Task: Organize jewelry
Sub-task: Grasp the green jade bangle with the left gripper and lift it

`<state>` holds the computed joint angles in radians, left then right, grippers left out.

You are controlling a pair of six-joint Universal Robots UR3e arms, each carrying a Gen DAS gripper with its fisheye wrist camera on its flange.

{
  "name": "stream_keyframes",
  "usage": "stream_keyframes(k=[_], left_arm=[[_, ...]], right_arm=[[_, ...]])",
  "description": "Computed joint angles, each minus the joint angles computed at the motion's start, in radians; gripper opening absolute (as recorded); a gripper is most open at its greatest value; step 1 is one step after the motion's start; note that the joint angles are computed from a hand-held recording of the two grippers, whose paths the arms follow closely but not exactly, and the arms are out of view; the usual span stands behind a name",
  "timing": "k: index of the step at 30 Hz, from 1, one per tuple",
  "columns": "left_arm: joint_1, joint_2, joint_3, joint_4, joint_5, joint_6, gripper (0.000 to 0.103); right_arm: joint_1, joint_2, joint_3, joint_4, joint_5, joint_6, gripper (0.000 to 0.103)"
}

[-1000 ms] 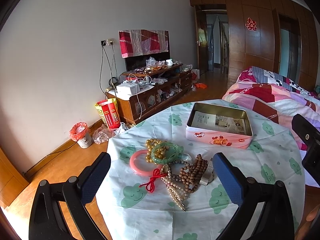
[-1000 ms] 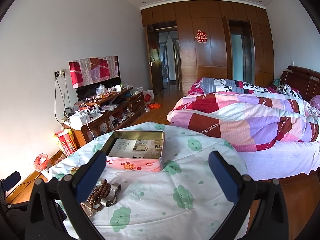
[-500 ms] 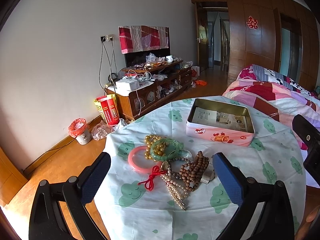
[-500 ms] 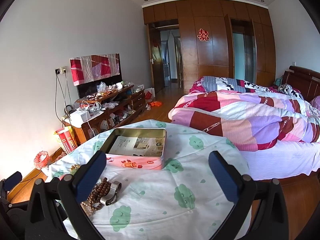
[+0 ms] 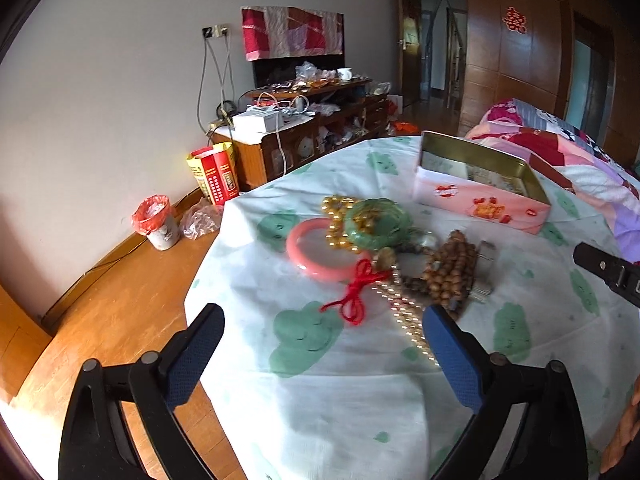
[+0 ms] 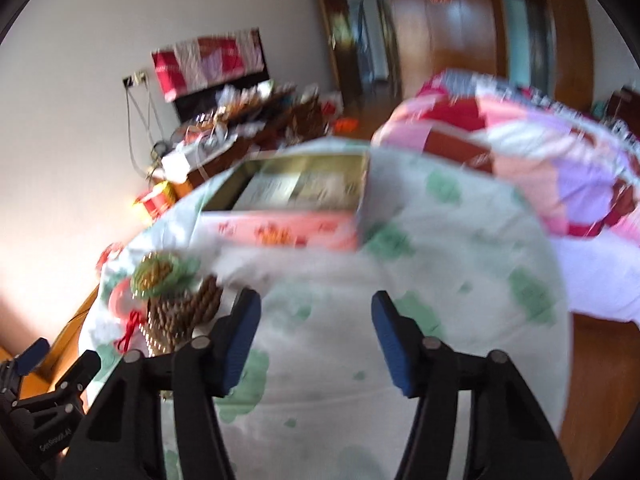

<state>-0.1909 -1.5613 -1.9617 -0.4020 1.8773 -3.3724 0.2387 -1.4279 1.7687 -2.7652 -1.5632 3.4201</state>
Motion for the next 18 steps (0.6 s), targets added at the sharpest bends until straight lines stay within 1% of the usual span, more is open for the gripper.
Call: stream_keyframes(k=[1,3,6,7,9,12,13,14,15,18], left_arm=[[0.015,0.003,-0.010,0.008,-0.009,0.004,0.093],[0.053,-0.002,-0.016,0.019,-0.044,0.016,0.091],[0.089,-0.015,-0.013,0.039,-0.067,0.040,0.078],[0.103,-0.018,-0.012,0.042,-0.080,0.046,0.076],[0.131,-0.024,-0.004,0.040,-0.107,0.052,0.075],[0.158,-0.058,0.039,0.033,-0.118,0.065,0.070],[0.173,-0.072,0.062,0.028,-0.134,0.066,0.068],[0.189,-0.077,0.076,0.028,-0.162,0.066,0.068],[0.213,-0.083,0.098,0.028,-0.224,0.068,0.068],[0.223,-0.138,0.166,0.042,-0.306,0.083,0.068]], right_arm=[[-0.007,0.010,0.000,0.001,0.032,-0.004,0.060],[-0.005,0.014,-0.005,0.010,0.066,-0.018,0.057],[0.004,0.046,-0.043,0.035,0.128,-0.056,0.057],[0.004,0.055,-0.054,0.043,0.152,-0.063,0.057],[0.016,0.079,-0.079,0.056,0.156,-0.072,0.055],[0.030,0.109,-0.110,0.078,0.152,-0.088,0.053],[0.032,0.116,-0.115,0.081,0.146,-0.088,0.053],[0.031,0.127,-0.132,0.092,0.143,-0.086,0.053],[0.028,0.128,-0.131,0.088,0.146,-0.083,0.053],[0.018,0.145,-0.160,0.095,0.153,-0.072,0.053]])
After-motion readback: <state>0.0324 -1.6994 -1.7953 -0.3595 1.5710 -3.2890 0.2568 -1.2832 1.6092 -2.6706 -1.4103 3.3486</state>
